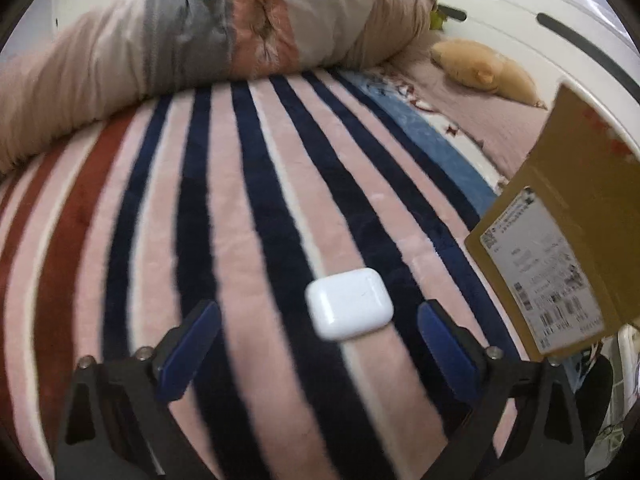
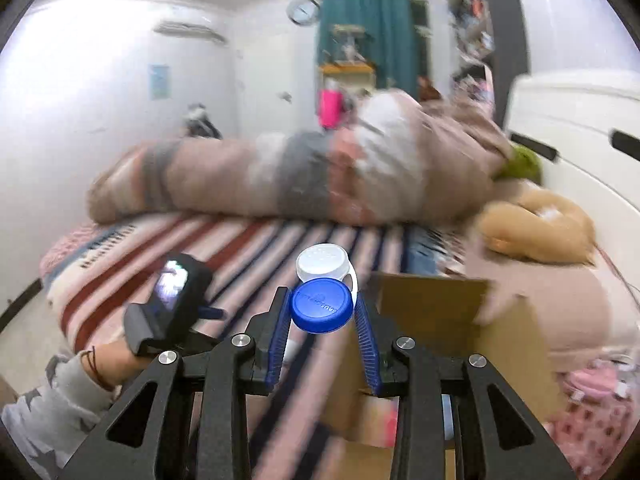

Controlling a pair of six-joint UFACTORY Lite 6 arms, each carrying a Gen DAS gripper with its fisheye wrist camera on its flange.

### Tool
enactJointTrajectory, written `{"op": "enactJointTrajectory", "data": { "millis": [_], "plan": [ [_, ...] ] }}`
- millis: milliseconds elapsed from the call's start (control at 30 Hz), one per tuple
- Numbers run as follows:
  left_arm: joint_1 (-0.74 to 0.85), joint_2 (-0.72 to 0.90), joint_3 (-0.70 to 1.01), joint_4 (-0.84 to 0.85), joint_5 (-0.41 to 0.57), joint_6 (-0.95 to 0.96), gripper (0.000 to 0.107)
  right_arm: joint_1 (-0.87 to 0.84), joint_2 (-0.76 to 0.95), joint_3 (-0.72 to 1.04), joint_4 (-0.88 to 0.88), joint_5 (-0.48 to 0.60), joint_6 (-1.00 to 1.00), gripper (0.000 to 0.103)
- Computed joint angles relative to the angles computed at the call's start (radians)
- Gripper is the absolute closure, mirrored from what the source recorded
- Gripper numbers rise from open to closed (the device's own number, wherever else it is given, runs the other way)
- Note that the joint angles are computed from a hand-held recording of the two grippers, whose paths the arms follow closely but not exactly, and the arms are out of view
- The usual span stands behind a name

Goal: Organize rigid objects
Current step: 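Drop the lens case into the box with the right tool while the left tool carries the earbud case, then release the white earbud case into the box with the left tool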

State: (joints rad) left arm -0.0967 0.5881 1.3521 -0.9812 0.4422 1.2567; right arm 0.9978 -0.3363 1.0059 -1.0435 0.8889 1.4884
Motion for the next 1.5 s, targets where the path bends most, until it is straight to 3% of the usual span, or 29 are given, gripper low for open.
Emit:
{"op": "enactJointTrajectory", "data": {
  "millis": [67,167,267,467,600,633,700,833,933,1067,1167,1333,1400,1500],
  "plan": [
    [-0.028,0.067,0.061,0.080,0.013,-0.113,0.029,-0.101,-0.053,-0.044,0.106,-0.002,-0.133,0.075],
    [-0.073,0.099,0.067,0.100,-0.043,-0.159,0.035,-0.326,-0.068,-0.108,0.275,-0.129,-0.373,0.075],
    [-0.101,0.093,0.045,0.063,-0.106,-0.137,0.053,-0.400,-0.028,-0.140,0.276,-0.143,-0.405,0.074],
    [-0.109,0.050,0.017,0.094,-0.128,-0.170,0.053,-0.454,-0.057,-0.207,0.328,-0.224,-0.456,0.074],
    [-0.077,-0.148,-0.078,0.069,-0.082,-0.119,0.054,-0.473,-0.089,-0.234,0.387,-0.279,-0.527,0.073],
    [-0.070,-0.220,-0.107,0.067,-0.057,-0.108,0.054,-0.470,-0.098,-0.239,0.392,-0.282,-0.535,0.070],
    [-0.074,-0.356,-0.120,0.102,0.020,-0.134,0.053,-0.453,-0.119,-0.250,0.373,-0.272,-0.526,0.054],
    [-0.167,-0.496,-0.004,0.222,0.197,-0.252,0.053,-0.420,-0.168,-0.286,0.322,-0.244,-0.488,0.052],
    [-0.301,-0.436,0.181,0.366,0.282,-0.413,0.053,-0.417,-0.221,-0.322,0.331,-0.242,-0.491,0.052],
    [-0.461,-0.185,0.490,0.604,0.377,-0.683,0.053,-0.432,-0.289,-0.367,0.340,-0.237,-0.502,0.051],
    [-0.523,-0.058,0.604,0.721,0.424,-0.777,0.053,-0.459,-0.332,-0.391,0.380,-0.247,-0.544,0.051],
    [-0.587,-0.028,0.580,0.837,0.387,-0.863,0.050,-0.446,-0.372,-0.412,0.378,-0.227,-0.559,0.047],
    [-0.586,-0.034,0.567,0.844,0.370,-0.867,0.037,-0.433,-0.375,-0.415,0.365,-0.219,-0.553,0.044],
    [-0.572,-0.055,0.549,0.821,0.355,-0.851,0.031,-0.415,-0.370,-0.417,0.352,-0.211,-0.545,0.044]
  ]
}}
